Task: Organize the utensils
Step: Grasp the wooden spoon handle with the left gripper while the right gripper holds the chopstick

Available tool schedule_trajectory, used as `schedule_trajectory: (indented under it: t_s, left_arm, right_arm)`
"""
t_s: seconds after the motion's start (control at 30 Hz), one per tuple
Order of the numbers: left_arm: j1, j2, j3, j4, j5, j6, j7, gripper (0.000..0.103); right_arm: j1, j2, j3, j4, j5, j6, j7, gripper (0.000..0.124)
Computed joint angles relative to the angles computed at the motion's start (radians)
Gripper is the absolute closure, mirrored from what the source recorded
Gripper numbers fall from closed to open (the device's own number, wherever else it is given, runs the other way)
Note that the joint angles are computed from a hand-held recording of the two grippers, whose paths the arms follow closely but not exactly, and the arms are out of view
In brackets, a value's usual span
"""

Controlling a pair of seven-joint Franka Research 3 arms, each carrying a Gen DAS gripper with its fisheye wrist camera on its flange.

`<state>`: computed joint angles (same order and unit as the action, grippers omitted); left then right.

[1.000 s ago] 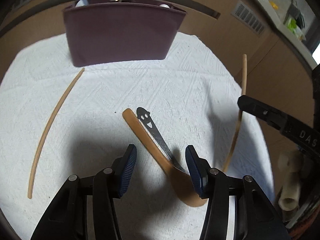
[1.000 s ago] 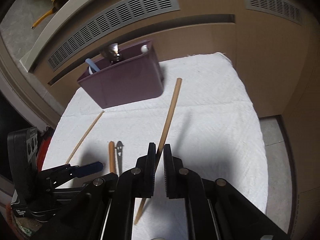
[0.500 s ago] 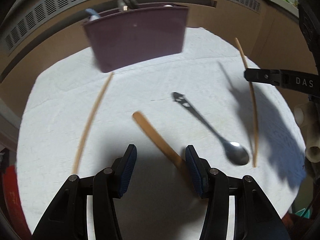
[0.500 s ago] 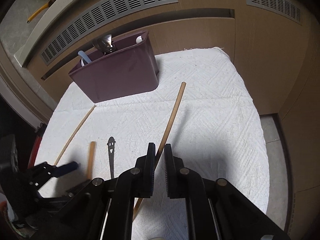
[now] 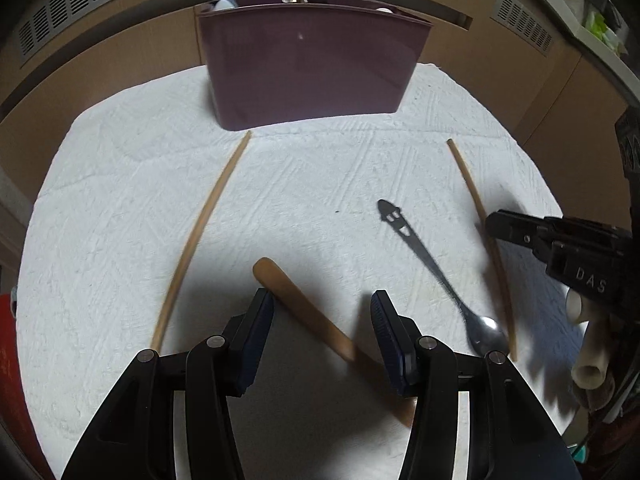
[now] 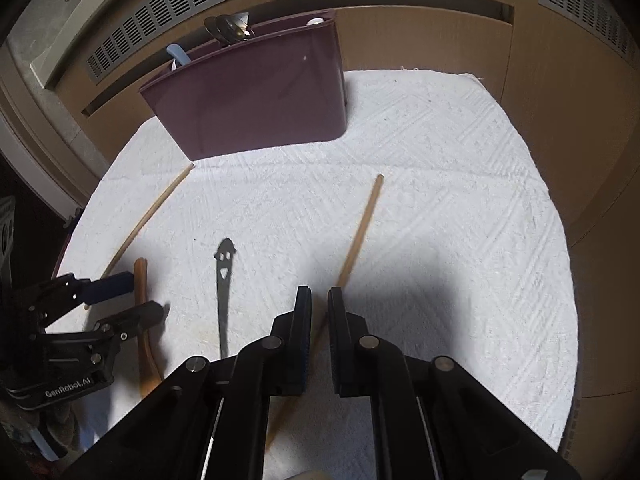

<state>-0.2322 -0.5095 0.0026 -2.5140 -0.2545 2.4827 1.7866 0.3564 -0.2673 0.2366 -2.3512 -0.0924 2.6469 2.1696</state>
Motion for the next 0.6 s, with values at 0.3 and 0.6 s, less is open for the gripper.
schedule_trajectory:
  t_s: [0.3,0.6]
  left_arm:
    - [0.021,-0.04,-0.005,-0.018,0.03,0.007,-0.012,0.056]
    - [0.019,0.077,0.025,0.121,-0.096,-0.193,-0.082,0.064]
  right_arm:
    - [-0.073,-0.149,0.043,-0.127,-0.06,0.063,0.058,0.116]
    - [-0.052,-0.141,0.034,-0.118,-0.036,0.078,0.027,0.116]
